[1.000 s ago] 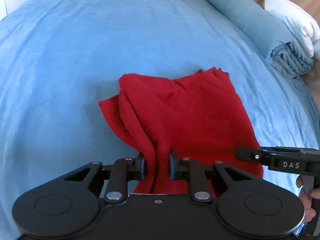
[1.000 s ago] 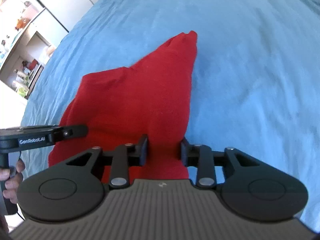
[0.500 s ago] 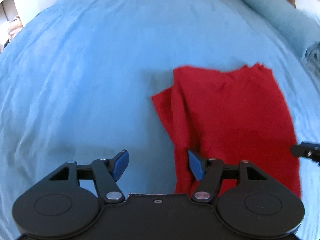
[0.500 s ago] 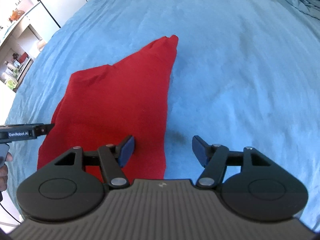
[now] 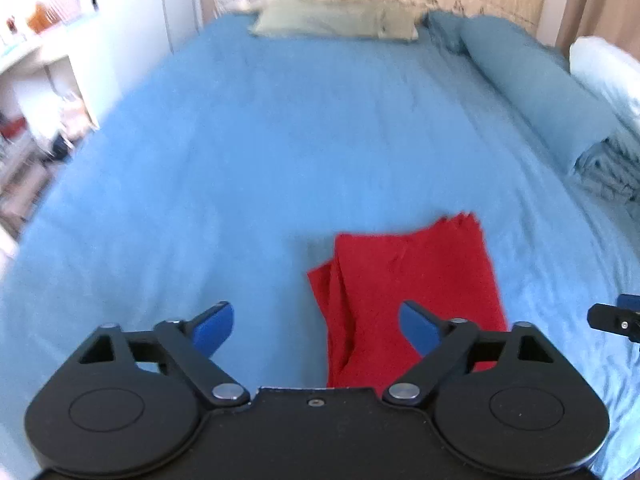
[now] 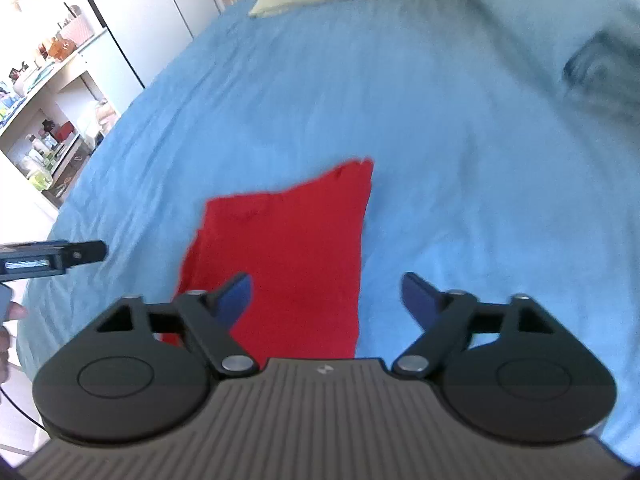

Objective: Fold small clothes

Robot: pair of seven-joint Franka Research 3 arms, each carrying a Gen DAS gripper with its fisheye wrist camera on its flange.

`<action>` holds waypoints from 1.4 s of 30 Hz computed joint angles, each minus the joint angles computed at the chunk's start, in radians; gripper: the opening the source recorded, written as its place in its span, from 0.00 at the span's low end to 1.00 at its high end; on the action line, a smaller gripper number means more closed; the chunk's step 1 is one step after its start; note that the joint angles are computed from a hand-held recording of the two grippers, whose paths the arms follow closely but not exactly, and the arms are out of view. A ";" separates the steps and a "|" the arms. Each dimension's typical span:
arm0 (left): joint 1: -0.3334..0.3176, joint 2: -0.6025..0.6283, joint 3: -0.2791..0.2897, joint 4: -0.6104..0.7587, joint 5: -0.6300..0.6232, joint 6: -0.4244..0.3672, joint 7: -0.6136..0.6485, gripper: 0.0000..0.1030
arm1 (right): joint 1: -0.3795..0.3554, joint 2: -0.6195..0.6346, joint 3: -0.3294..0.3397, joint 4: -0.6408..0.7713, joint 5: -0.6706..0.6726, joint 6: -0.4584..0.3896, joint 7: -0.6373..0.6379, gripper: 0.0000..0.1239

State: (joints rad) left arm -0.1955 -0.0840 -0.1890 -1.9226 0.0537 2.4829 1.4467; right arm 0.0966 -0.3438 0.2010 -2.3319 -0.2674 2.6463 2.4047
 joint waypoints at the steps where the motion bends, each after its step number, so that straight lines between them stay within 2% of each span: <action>1: -0.002 -0.046 -0.003 0.007 0.005 -0.039 -0.012 0.95 | -0.005 -0.034 0.020 0.022 -0.020 -0.060 0.019 0.83; 5: -0.018 -0.166 -0.008 0.060 0.006 -0.201 -0.046 1.00 | 0.003 -0.135 0.074 0.147 -0.064 -0.315 0.029 0.83; 9: -0.041 -0.242 -0.006 0.113 -0.014 -0.354 -0.050 1.00 | 0.024 -0.151 0.111 0.315 -0.065 -0.584 0.023 0.83; 12: -0.050 -0.271 -0.009 0.138 -0.007 -0.437 -0.049 1.00 | 0.039 -0.154 0.122 0.410 -0.042 -0.743 0.067 0.83; 16: -0.053 -0.310 -0.011 0.129 0.007 -0.499 -0.061 1.00 | 0.070 -0.139 0.129 0.487 -0.016 -0.897 0.096 0.83; 19: -0.061 -0.335 0.004 0.121 -0.013 -0.536 -0.054 1.00 | 0.100 -0.149 0.131 0.490 0.011 -0.957 0.127 0.83; 25: -0.062 -0.362 0.013 0.107 -0.023 -0.568 -0.039 1.00 | 0.140 -0.158 0.159 0.489 0.020 -1.023 0.160 0.83; 42: -0.065 -0.388 0.013 0.081 -0.019 -0.523 -0.019 1.00 | 0.175 -0.121 0.167 0.538 -0.031 -1.058 0.192 0.83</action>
State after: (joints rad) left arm -0.2609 -0.4718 -0.1756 -1.8411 0.0351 1.9596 1.4273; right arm 0.2718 -0.4648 0.3677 -1.7937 -0.2981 1.5885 2.5969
